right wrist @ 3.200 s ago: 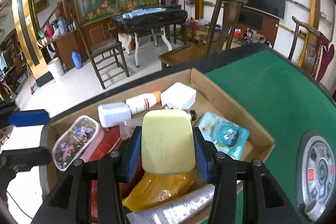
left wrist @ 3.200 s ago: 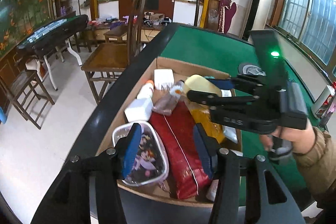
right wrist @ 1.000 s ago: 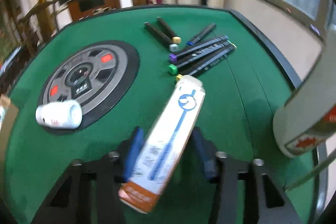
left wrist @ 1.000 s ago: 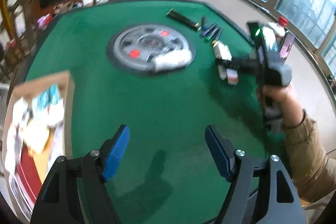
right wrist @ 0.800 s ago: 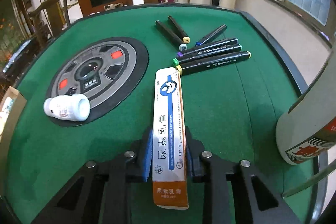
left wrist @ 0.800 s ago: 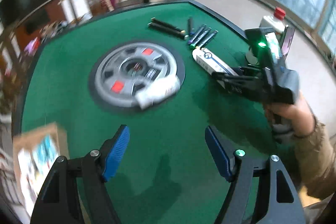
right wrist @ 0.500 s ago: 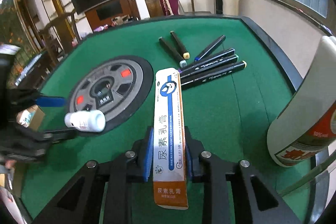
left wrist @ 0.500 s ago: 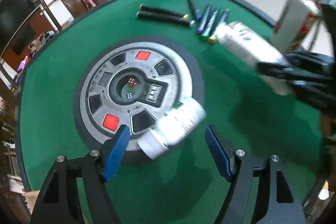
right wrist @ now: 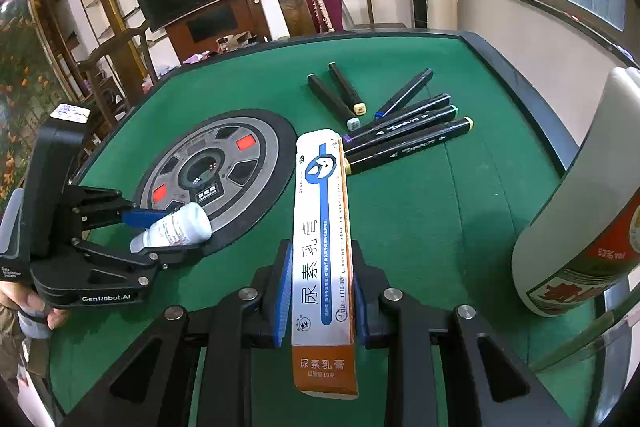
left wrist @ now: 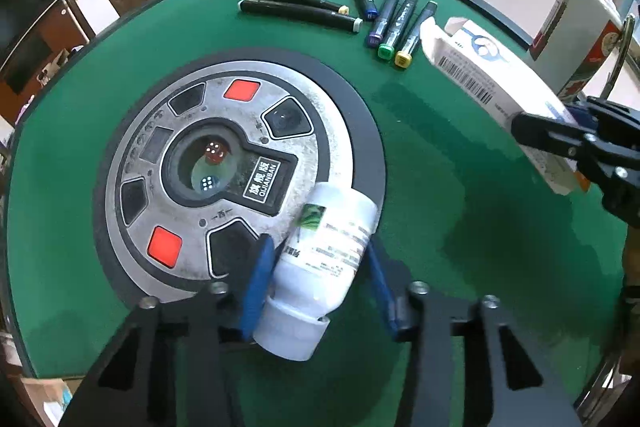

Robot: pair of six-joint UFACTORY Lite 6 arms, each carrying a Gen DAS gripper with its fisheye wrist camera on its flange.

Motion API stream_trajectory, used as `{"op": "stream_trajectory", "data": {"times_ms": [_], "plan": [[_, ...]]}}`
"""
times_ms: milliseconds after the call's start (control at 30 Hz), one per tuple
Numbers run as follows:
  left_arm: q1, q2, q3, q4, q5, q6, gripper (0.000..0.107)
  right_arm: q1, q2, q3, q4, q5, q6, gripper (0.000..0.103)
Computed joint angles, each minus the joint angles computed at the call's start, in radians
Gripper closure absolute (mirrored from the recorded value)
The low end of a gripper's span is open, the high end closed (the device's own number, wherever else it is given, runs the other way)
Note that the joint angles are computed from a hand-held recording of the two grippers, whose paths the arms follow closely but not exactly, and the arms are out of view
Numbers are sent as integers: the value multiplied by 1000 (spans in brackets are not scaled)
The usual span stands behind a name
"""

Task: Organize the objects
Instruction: 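Grasp the white plastic bottle lying on the table with the left gripper, then lift the white bottle upright with the left gripper while the right gripper lifts the cream box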

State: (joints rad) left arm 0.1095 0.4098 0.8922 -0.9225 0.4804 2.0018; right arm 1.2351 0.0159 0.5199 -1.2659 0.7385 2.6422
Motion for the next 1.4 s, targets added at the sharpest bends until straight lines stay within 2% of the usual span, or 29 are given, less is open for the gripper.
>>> {"op": "stream_trajectory", "data": {"times_ms": [200,367,500,633,767,900,1000,1100,1233,1400], "plan": [[40,-30,-55,-96,7,81,69,-17,48,25,-38,-26,9,77],[30,-81,-126,-220,-60,107,73,-6,78,48,-49,-26,9,76],[0,-119,-186,-380,-115,212,72,-11,80,42,-63,-32,25,76],[-29,-122,-190,-437,-149,239,64,-7,70,36,-58,-27,28,76],[-34,-100,-167,-412,-137,195,62,-10,73,39,-60,-30,24,76],[-42,-109,-181,-463,-141,249,62,-13,76,41,-63,-32,23,76],[-36,-110,-184,-407,-110,199,74,-12,77,42,-61,-32,23,76],[-35,-134,-218,-468,-119,257,74,-10,78,45,-60,-33,18,76],[12,-142,-222,-350,-59,144,74,-1,82,51,-65,-29,19,76],[120,-216,-277,-269,38,122,74,9,100,69,-67,-27,19,77]]}}
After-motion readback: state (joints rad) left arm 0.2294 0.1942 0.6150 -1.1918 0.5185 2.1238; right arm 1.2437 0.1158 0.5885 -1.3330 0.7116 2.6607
